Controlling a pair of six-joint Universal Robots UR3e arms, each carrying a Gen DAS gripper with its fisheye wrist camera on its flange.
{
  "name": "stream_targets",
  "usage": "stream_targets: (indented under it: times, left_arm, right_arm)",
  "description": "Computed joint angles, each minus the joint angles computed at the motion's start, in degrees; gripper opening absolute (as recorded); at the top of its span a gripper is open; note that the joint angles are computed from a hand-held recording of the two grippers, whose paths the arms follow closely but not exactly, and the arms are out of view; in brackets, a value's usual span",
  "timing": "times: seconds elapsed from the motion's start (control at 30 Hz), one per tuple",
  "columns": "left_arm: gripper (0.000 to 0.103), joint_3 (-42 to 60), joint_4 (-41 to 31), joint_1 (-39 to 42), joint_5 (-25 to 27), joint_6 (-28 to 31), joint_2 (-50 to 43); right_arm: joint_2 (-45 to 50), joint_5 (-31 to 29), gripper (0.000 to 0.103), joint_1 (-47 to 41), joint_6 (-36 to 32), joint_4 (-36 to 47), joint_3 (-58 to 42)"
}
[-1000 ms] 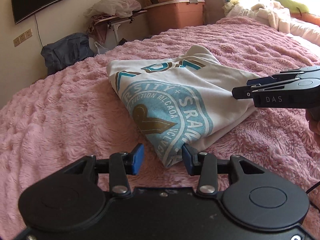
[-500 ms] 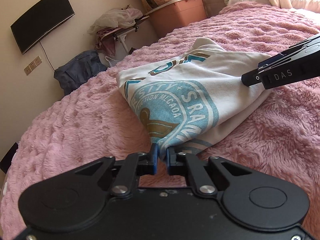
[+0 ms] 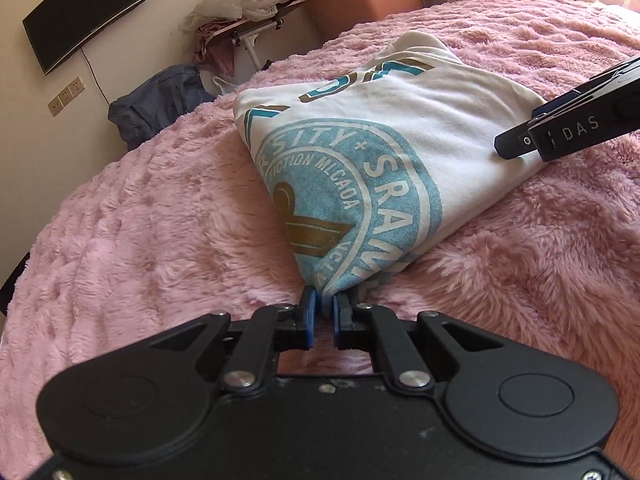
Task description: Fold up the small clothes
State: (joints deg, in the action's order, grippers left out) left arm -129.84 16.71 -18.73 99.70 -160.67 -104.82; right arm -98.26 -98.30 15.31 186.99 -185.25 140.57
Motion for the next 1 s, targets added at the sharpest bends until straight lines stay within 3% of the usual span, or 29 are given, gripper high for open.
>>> stream_targets:
  times: [0.1,0.2,0.3,0.37,0.47,0.53,0.63,0.7,0.8,0.87,1.0]
  left_arm:
    - [0.024,-3.13,-2.16,1.96,-2.32,2.27,6.63]
    - [0.027,-6.66,-3.41,5.31,-6.93,5.40,14.74]
    - [0.028,-5.40,-5.82,9.68,-14.43,5.35,19.52]
    - [0.031,-1.27,-10.95,13.13,-21.90,1.81,20.07]
    - [0.033,5.00,-15.21,18.01,-34.12,-7.06,15.61]
    - [0.033,10.20,-15.53,18.99,-38.29,-13.56,9.20]
    - [0.032,15.88,-17.64,20.31,-41.07,-21.32,2.08]
    - [0.032,18.22,-19.32,20.99,-41.52,-24.05,-1.15]
    - [0.034,18.21,-18.97,22.92,-44.55,-25.71,-4.36]
    - [0.033,18.10,-18.49,23.07,-45.00,-25.48,-5.43]
    - [0.035,17.77,-18.62,24.61,-48.16,-24.78,-4.92]
  right_arm:
    - [-1.45,-0.16,0.056,0.11,0.76,1.28,-0.23]
    - [-6.67,2.88,0.056,-1.70,0.57,1.00,1.67]
    - [-8.97,5.68,0.057,-4.11,-2.62,-5.23,2.66]
    - [-7.40,8.76,0.058,-6.90,-5.43,-8.27,0.70]
    - [-4.52,22.80,0.058,-15.48,-6.83,-6.61,-3.80]
    - [0.27,29.92,0.058,-18.44,-6.30,-6.25,-7.75]
    - [6.08,34.71,0.058,-19.93,-5.08,-1.86,-13.65]
    - [9.06,34.05,0.058,-19.62,-4.67,0.56,-16.54]
    - [11.59,31.85,0.056,-20.09,-5.05,3.31,-17.96]
    - [12.92,28.91,0.044,-20.34,-5.28,3.32,-17.69]
    - [13.34,33.10,0.043,-23.82,-5.27,2.20,-15.08]
